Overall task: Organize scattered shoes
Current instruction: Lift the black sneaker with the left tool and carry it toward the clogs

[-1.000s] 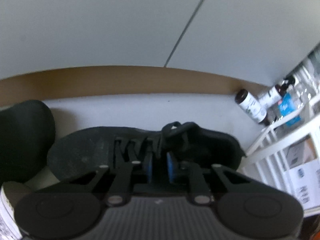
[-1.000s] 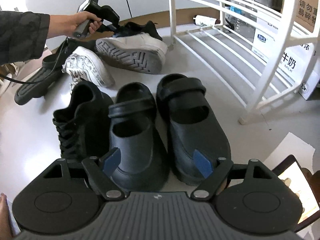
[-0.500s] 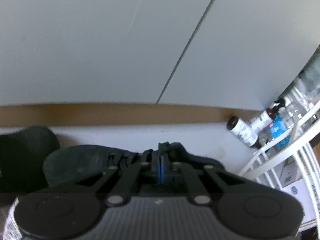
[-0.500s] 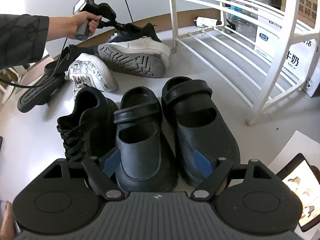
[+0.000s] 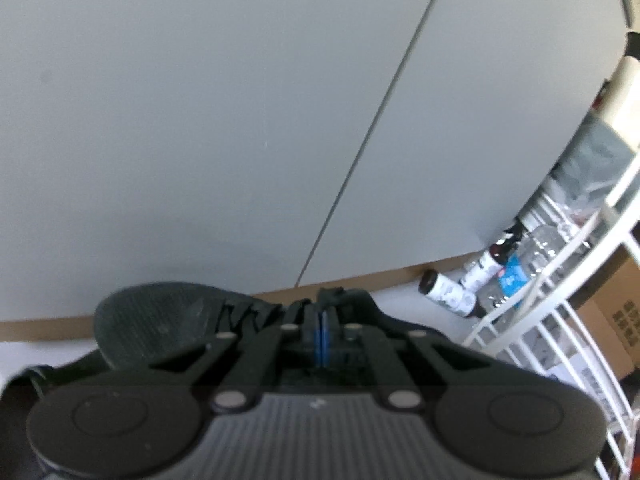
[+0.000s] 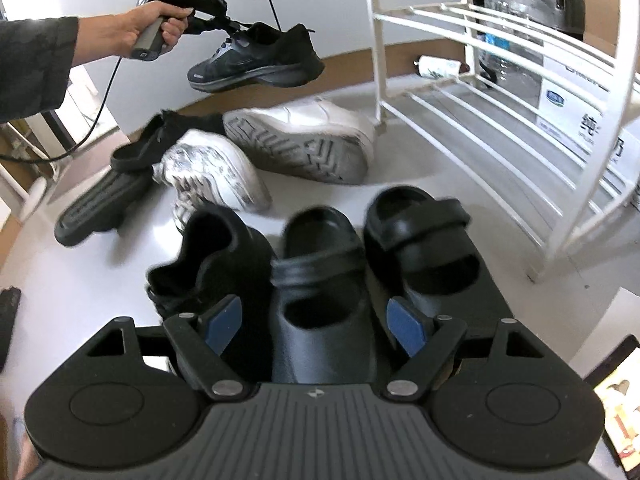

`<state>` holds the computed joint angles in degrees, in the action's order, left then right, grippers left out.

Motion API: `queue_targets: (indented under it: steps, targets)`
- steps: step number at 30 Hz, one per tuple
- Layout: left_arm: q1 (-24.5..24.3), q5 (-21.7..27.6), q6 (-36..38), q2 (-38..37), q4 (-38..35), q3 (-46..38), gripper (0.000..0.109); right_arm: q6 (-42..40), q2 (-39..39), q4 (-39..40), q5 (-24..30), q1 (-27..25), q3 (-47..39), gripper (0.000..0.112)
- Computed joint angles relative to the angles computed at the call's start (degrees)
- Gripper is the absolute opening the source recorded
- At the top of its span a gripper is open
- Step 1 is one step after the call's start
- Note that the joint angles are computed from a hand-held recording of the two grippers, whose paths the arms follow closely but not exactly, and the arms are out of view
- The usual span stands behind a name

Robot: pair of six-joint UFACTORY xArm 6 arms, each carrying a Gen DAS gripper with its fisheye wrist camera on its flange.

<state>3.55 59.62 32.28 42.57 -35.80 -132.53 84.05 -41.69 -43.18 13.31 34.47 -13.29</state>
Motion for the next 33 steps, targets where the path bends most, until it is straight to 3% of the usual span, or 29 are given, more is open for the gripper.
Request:
queue_targets:
  steps: [8,12,16,24,30,33]
  targets:
    - [5.98,10.28,9.86,-10.5,-1.76,7.41,0.0,9.1,4.93,-9.08,-2.28,0.7,-4.75,0.084]
    - [10.09,17.64,13.89,-15.61,-0.2,11.38,0.0,12.49,6.56,-12.05,-2.06,1.26,-6.62,0.084]
    - [13.08,20.44,18.06,-21.39,1.0,18.75,0.0,16.6,8.35,-16.04,-1.83,2.29,-8.67,0.084]
    - [22.35,30.54,25.23,-30.45,2.39,28.1,0.0,17.31,12.02,-17.11,-1.34,4.91,-11.89,0.084]
    - [24.82,33.03,28.85,-35.55,4.93,36.57,0.0,18.71,14.8,-18.97,-1.95,6.84,-14.4,0.084]
    - [26.84,36.48,29.73,-35.72,5.87,36.49,0.0,18.28,15.98,-18.66,-2.07,7.83,-15.3,0.084]
